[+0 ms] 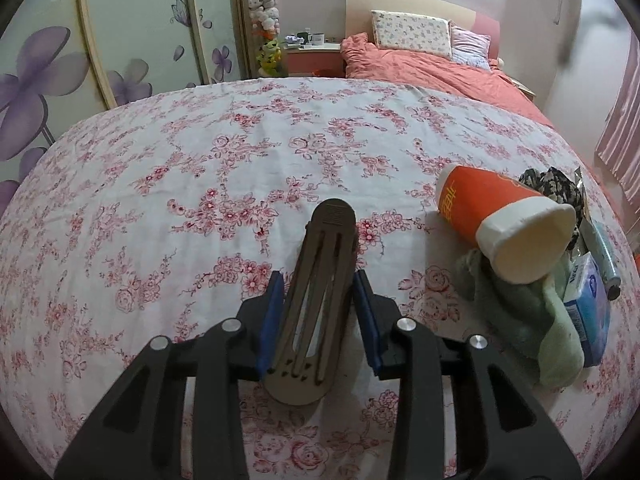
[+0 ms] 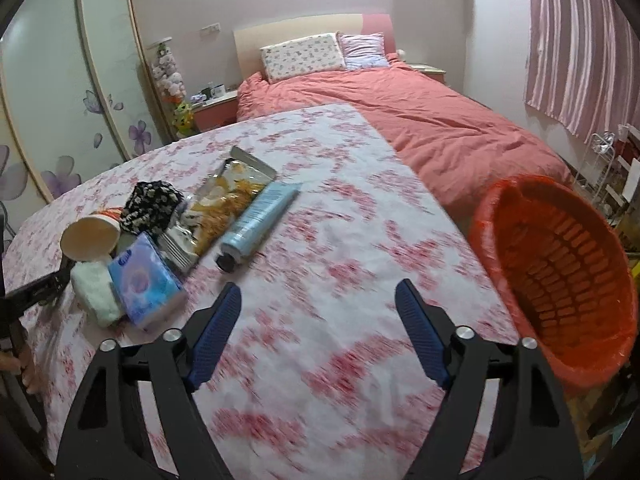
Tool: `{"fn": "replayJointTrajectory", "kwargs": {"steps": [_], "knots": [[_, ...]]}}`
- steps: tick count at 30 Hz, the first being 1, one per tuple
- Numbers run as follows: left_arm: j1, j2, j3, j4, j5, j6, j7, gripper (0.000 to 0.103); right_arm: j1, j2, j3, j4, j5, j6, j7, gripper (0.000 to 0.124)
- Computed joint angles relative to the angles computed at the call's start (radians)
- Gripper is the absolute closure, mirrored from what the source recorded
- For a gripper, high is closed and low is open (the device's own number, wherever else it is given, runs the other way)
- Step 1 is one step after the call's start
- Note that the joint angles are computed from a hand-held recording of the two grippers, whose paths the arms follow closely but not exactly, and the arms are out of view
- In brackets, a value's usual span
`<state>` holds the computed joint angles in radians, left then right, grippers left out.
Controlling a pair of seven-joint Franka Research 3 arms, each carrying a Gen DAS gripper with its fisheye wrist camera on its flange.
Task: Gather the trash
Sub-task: 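Grasp the light blue tube with the right gripper while the left holds the comb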
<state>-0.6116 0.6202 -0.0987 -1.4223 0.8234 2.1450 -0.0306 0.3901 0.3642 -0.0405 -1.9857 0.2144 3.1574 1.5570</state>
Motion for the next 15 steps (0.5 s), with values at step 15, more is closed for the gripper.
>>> {"fn": "replayJointTrajectory", "kwargs": {"steps": [15], "knots": [[0.000, 0.000, 0.001, -0.001, 0.000, 0.003, -0.001, 0.065, 0.064, 0.197, -0.048, 0.316, -0.087, -0.234, 0.160, 0.090]]}}
